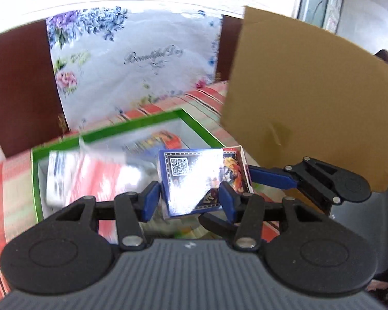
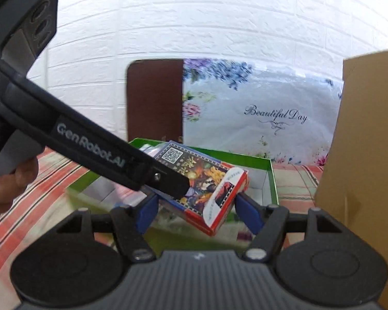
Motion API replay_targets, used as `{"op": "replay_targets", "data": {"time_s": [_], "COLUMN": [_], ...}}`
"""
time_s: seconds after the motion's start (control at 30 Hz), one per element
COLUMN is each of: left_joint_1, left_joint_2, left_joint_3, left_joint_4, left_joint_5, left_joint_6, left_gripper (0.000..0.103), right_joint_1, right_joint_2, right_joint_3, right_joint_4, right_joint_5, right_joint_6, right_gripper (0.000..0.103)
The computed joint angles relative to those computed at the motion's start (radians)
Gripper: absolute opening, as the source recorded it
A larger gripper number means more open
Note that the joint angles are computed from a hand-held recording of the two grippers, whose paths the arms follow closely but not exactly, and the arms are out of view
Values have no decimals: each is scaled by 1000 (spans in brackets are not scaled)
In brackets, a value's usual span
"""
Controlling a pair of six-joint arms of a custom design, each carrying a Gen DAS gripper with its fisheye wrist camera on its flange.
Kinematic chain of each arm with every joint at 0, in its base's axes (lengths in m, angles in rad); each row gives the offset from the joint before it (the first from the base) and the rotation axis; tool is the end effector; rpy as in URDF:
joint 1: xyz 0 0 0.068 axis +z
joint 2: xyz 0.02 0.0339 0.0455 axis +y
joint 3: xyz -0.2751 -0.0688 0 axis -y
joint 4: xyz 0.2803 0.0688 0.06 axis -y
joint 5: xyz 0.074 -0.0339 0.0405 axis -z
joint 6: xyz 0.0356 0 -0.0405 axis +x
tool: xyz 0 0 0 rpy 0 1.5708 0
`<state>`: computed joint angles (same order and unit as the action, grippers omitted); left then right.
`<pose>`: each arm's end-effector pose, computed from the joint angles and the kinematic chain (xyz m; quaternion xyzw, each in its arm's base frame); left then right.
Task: Organize objects
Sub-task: 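Carry the deck into the green-rimmed box and open both grippers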
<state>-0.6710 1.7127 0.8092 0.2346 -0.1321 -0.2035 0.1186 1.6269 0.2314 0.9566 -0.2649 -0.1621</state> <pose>0.2890 -0.2234 0.1350 0.1800 0.8803 -0.1303 0.4191 0.2387 0.0378 0.0766 -0.1872 0.8186 0.0999 0.5338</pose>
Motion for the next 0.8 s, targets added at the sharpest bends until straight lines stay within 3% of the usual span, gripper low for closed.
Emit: {"op": "replay_targets", "data": {"time_s": [0.17, 0.2, 0.3, 0.43, 0.53, 0.8], "left_joint_1": [36, 43, 57, 35, -1, -118], "left_joint_2": [158, 195, 260, 198, 159, -7], "left_joint_3": [157, 201, 281, 209, 183, 50], "left_joint_4": [-4, -37, -111, -67, -98, -170], "left_joint_5": [-65, -88, -143, -210, -270, -427], "left_joint_6": [85, 76, 6, -14, -37, -145], "left_gripper": [58, 58, 59, 69, 69, 69], "right_joint_1": [-3, -4, 27, 10, 2, -27], "right_joint_2": [196, 235, 331, 315, 279, 73], "right_joint_3": [222, 270, 386, 290, 203, -3], "right_joint_4": [-43, -69, -152, -23, 63, 126], "right_joint_5": [40, 42, 105, 70, 61, 21], "right_joint_6": [34, 29, -8, 5, 18, 100], "right_gripper": [74, 83, 80, 86, 86, 86]}}
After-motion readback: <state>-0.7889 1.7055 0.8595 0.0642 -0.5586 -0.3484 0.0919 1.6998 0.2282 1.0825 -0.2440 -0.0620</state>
